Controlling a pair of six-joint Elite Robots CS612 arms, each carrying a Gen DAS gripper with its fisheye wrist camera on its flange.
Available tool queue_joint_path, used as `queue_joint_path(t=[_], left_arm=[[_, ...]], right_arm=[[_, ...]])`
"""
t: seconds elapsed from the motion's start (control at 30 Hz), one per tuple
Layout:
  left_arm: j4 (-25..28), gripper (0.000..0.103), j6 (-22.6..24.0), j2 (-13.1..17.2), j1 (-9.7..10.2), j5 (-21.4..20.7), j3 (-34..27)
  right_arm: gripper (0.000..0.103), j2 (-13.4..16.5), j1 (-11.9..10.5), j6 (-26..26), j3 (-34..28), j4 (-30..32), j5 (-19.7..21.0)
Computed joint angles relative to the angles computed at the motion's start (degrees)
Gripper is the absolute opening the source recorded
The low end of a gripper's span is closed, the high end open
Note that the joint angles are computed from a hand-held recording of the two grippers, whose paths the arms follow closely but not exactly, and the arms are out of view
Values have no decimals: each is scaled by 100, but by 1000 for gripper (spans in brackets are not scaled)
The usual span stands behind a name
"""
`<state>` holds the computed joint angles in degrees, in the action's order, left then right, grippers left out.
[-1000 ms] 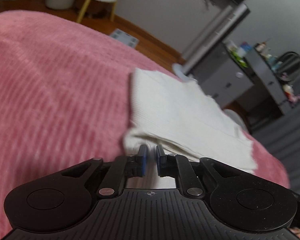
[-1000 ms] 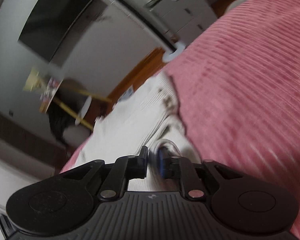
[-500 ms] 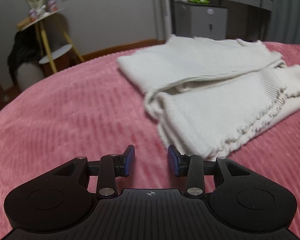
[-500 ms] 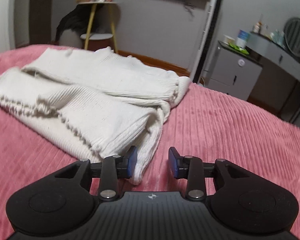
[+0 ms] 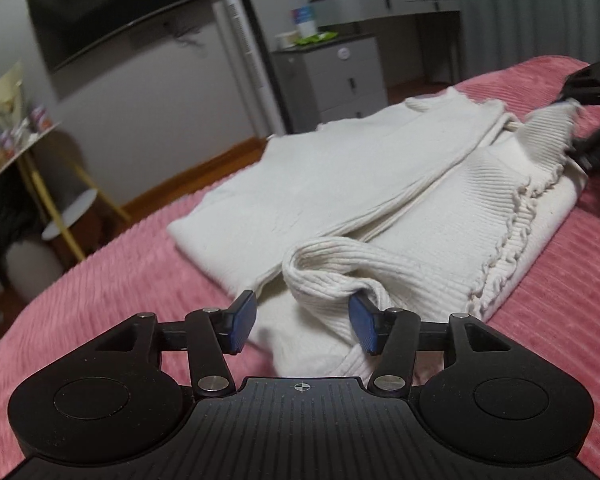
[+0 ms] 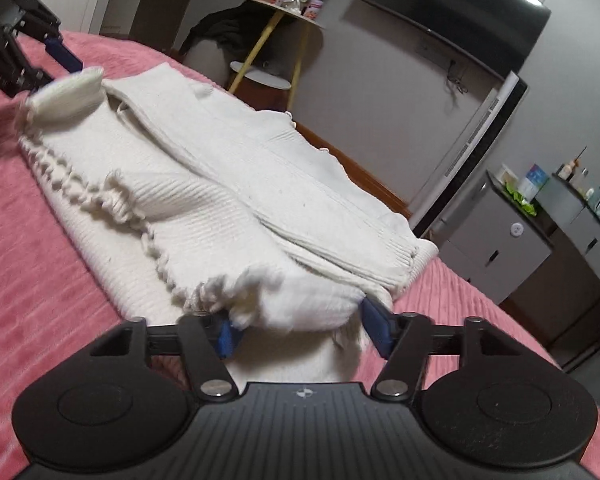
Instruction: Fold small clothes
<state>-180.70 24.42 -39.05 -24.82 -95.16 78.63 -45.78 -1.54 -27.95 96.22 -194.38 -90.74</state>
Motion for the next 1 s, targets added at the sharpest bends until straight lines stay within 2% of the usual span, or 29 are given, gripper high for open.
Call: queue_joint_path(t=[0.03,0.07,0.1,0.17,0.2,0.23,0.27,0.33,0.43,0.47,0.5,0.53,0.57,0.6,0.63,0.67,0.7,0.77,0.87,1.0], left_arm=[[15,56,36,23,1,-54,-39],[18,56,54,53,8,-121,-80],[54,53,49,83,15,-190,-134],[159,41,-12,128,32,-352,-241],[239,31,-37,153,39,-448,-305],[357,15,-68,167,43,-529,-363],[382,6,-196,181,45,-572,-402],[246,3,-691,214,81,-645,-465],[-4,2,-1766,242,198,-658,-550],[-45,2,-2000,238,229,-563,-559],[-26,2,-2037,213,230,-373,-549],[71,4,-1833,173,232,-335,-531],[186,8,-1472,129,249,-535,-510],[259,23,-1039,81,251,-747,-463],[305,54,-524,26,222,-839,-386],[250,67,-30,-5,168,-784,-307],[236,74,478,-14,125,-781,-259],[502,70,1300,-14,45,-651,-255],[674,70,2106,13,-18,-706,-281],[519,75,2949,164,-96,-557,-408]], right_arm=[[13,-5,-20,180,-42,118,50],[5,-2,-29,406,-83,202,45],[4,-11,-51,655,-92,232,84],[4,-11,-106,1071,-118,234,241],[4,-19,-131,1275,-123,213,311],[4,-20,-151,1489,-129,186,375],[4,-25,-176,1703,-133,153,432],[3,-28,-218,2182,-146,63,481],[3,-31,-302,3082,-156,-27,563],[3,-36,-341,3404,-158,-10,578],[3,-33,-383,3702,-179,62,614],[3,-37,-424,3975,-191,192,674],[3,-35,-457,4088,-213,364,762],[4,-30,-459,4012,-234,512,752],[4,-12,-429,3816,-242,533,627],[4,10,-407,3627,-251,532,577],[5,19,-392,3514,-249,537,585],[6,29,-374,3383,-230,462,614],[11,15,-379,3034,-218,459,760],[31,12,-350,2187,-229,485,781]])
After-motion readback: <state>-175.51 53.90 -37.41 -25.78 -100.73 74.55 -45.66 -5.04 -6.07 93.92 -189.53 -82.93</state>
